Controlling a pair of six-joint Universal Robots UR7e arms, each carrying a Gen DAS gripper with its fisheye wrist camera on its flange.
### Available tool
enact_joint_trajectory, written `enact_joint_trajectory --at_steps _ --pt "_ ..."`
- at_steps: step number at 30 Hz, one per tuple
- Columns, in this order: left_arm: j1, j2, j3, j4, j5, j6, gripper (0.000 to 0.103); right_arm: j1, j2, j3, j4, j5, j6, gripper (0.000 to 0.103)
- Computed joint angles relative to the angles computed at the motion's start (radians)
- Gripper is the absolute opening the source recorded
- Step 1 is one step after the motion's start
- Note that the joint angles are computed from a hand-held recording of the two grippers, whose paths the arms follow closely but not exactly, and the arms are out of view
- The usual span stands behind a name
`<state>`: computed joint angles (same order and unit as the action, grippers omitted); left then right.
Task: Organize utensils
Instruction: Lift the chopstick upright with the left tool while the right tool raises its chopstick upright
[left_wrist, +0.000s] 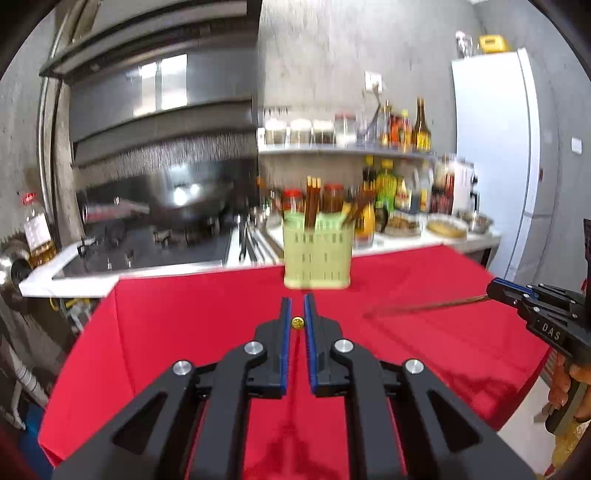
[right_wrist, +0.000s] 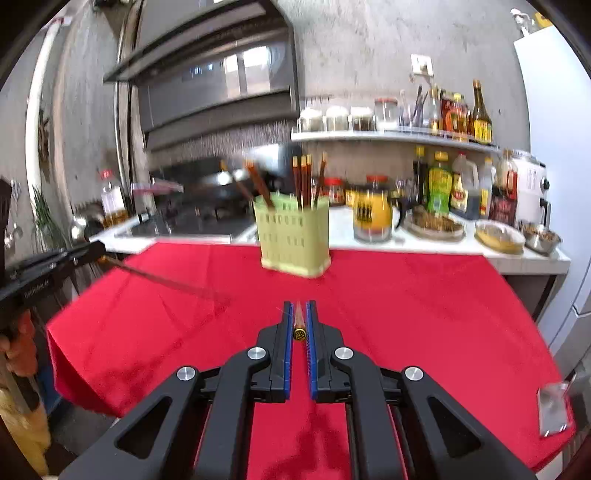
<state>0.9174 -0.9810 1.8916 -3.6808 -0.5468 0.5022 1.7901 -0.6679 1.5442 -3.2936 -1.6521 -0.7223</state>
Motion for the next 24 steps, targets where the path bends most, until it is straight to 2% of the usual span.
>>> enact_joint_trajectory --at_steps 4,13,19,24 --pt "-0.014 0.002 -0.039 -0.055 -0.016 0.067 0.007 0.027 0.000 -0.050 0.008 0.014 -0.008 0.007" --pt "-0.012 -0.003 -0.061 -0.082 -0.054 0.108 0.007 0.056 0.025 -0.133 0.020 0.022 -0.024 0.007" --pt "0.006 0.011 -0.071 -0.091 -0.069 0.122 0.007 0.055 0.060 -0.165 0.014 -0.001 -0.032 0.008" --pt "0.056 -0.005 -0.052 0.144 -0.064 -0.079 0.007 0.035 0.112 -0.203 0.095 -0.063 -0.029 0.007"
